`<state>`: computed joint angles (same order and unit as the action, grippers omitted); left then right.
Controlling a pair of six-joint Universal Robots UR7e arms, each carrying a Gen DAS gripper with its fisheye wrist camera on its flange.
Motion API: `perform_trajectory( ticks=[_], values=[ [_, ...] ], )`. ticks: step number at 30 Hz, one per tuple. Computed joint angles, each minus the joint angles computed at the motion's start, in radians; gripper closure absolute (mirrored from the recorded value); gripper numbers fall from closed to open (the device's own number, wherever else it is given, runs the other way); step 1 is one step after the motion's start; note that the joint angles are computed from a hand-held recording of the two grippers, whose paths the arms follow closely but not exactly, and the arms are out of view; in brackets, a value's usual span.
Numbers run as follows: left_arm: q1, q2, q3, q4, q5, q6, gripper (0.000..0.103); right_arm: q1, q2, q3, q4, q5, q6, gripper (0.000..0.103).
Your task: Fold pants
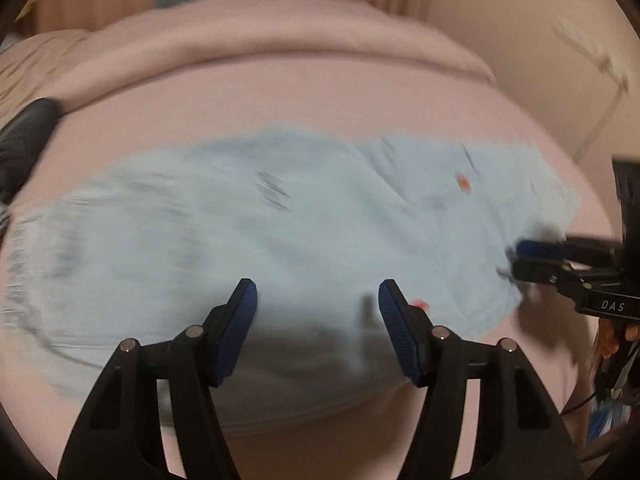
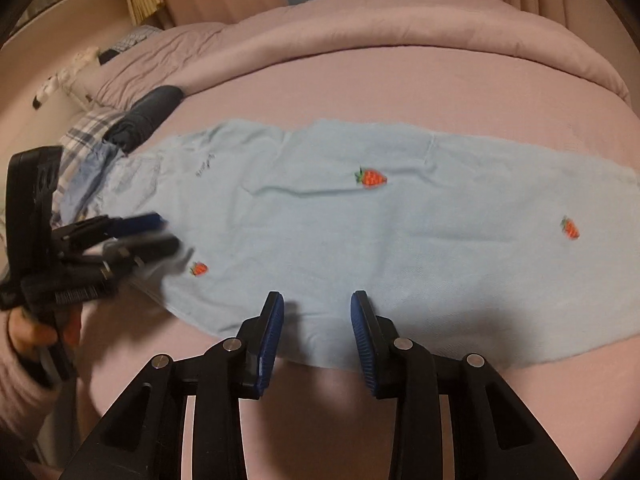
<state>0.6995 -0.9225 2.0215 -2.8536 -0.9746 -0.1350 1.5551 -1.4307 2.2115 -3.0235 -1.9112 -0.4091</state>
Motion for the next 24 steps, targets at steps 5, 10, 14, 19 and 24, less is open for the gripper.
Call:
perform_trajectory(
  ticks=[5,10,14,19,24],
  values=[
    [0.079,-0.132,0.048,-0.029,0.089,-0.113,0.036,0.018,0.014,-0.006,-0.032,0.032,0.002,0.062],
    [0.159,-0.211,0.066,0.127,0.09,-0.291,0.063,0.045,0.114,-0.071,0.024,0.051,0.048,0.062],
    [0.113,-0.23,0.109,0.168,0.158,-0.225,0.062,0.058,0.147,-0.087,0.096,-0.003,0.07,0.062],
    [0.096,-0.243,0.124,0.166,0.155,-0.244,0.049,0.03,0.075,-0.053,0.149,0.053,0.091,0.062],
    [0.055,-0.181,0.073,0.051,0.097,-0.269,0.005,-0.116,-0.148,0.035,0.112,0.227,0.211,0.053]
  ],
)
